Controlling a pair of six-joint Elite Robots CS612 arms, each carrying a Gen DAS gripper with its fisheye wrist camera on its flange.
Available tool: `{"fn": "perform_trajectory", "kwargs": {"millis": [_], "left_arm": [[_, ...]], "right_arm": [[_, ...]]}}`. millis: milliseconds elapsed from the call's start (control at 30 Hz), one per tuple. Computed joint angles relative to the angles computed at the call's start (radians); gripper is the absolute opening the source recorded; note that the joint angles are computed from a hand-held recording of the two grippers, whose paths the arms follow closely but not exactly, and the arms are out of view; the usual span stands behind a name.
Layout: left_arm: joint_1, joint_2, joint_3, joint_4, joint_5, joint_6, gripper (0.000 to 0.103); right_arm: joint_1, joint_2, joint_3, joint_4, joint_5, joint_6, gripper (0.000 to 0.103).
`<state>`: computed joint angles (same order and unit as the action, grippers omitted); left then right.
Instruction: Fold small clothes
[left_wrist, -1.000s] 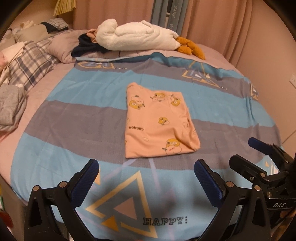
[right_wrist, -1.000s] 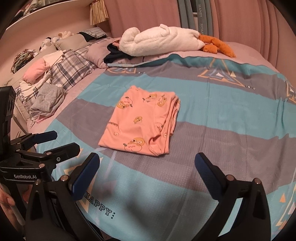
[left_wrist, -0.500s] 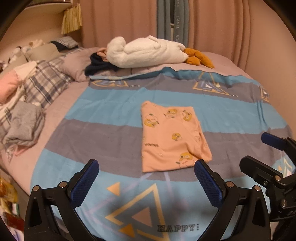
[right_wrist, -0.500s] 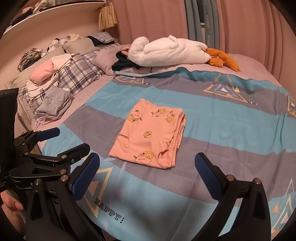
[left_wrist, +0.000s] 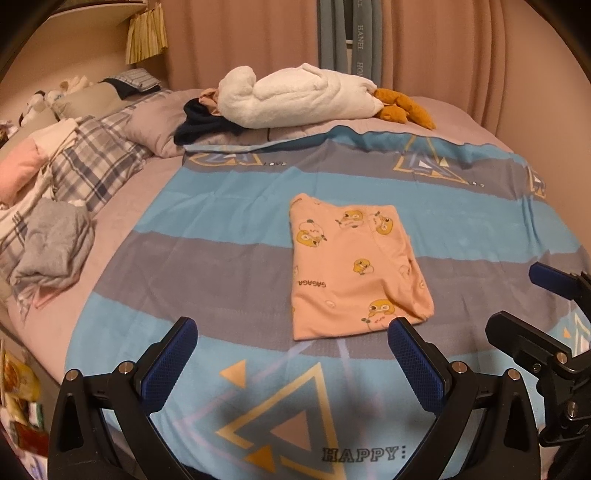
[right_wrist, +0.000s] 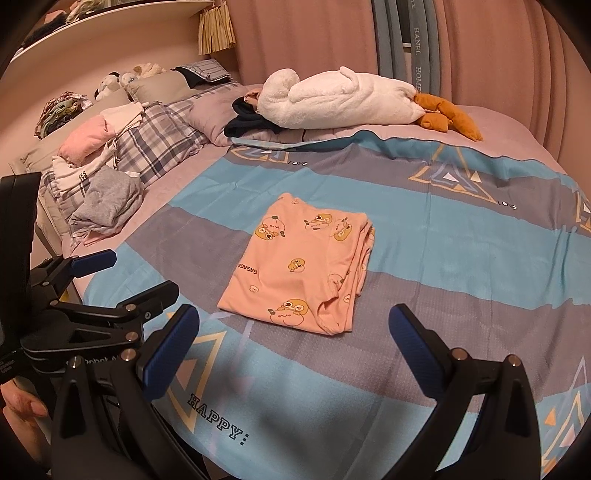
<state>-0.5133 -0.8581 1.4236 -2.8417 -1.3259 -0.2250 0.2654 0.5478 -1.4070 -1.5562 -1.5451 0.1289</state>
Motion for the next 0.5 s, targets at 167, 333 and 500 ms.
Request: {"fn": "perform_trajectory", "kwargs": {"millis": [167,333,500], "left_arm": [[0.002,0.001,-0.005,0.017,-0.004,-0.005,0.102],[0.003,0.003,-0.009,0.028,-0.004,-0.006,0.102],[0.003,0.004,-0.012,0.033,-0.007,-0.006,0.102]], "right_arm": [[-0.001,-0.001,0.003,0.002,0.001,-0.002,0.103],[0.0,-0.002,0.006,0.001,0.004,0.0,0.103],[0.0,-0.002,0.007,0.002,0.003,-0.001,0.103]]}}
